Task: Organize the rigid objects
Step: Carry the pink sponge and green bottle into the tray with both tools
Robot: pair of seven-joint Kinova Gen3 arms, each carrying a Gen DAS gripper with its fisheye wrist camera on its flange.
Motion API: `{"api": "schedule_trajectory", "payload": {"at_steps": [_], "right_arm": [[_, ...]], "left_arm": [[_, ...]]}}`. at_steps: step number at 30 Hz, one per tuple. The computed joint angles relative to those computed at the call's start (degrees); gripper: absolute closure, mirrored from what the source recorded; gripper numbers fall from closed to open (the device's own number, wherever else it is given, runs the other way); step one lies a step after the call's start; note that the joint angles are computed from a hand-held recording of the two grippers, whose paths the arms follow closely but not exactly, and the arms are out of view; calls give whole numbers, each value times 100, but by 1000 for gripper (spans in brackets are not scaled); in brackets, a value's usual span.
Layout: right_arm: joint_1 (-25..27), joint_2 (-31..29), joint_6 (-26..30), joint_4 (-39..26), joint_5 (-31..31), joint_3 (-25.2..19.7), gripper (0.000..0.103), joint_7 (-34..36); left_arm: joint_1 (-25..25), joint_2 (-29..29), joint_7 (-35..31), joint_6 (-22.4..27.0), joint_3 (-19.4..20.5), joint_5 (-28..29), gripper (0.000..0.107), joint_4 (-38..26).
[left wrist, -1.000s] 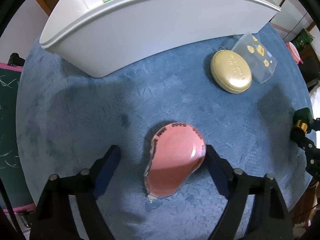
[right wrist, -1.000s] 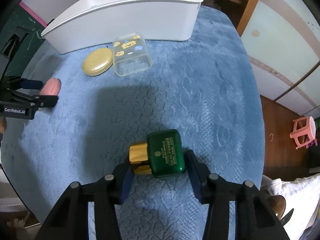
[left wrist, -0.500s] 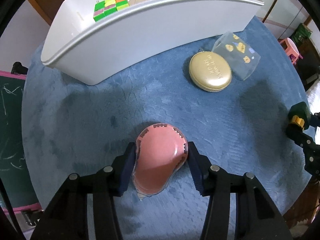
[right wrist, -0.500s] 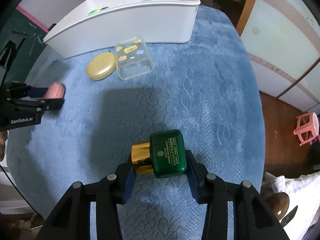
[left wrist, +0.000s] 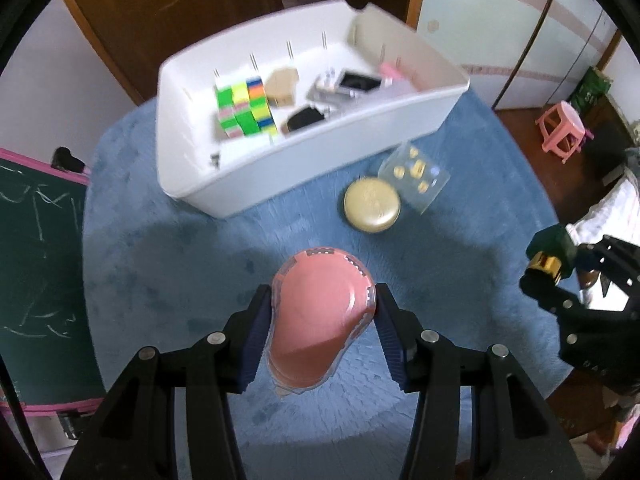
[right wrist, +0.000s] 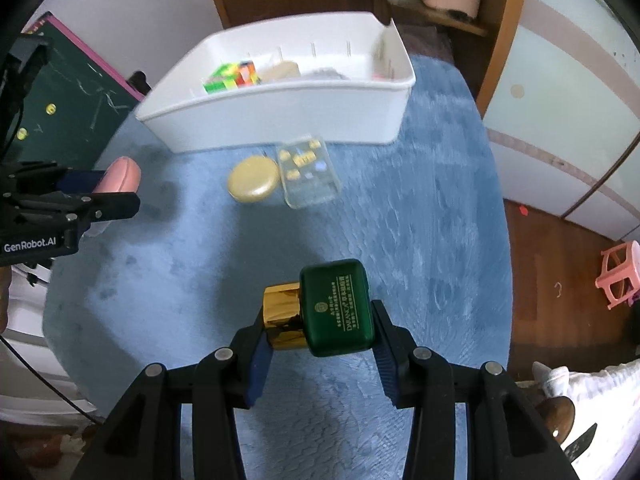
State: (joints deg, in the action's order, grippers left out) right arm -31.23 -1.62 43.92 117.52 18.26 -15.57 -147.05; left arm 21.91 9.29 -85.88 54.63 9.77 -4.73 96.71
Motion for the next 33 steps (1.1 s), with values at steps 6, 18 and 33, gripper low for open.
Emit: {"api": "schedule_trajectory", "payload": {"at_steps": [6, 18, 33], "right_arm": [[30, -174, 264, -330, -87, -11, 58, 215], [509, -172, 982, -2181, 88, 169, 58, 1294], [379, 2220, 2252, -5880, 460, 1086, 58, 2331]], "left_arm": [[-348, -231, -477, 72, -88, 302, 54, -197], [-645, 116, -677, 485, -248, 281, 54, -1943], [-792, 2459, -540, 1490, -420, 680, 54, -5420]]}}
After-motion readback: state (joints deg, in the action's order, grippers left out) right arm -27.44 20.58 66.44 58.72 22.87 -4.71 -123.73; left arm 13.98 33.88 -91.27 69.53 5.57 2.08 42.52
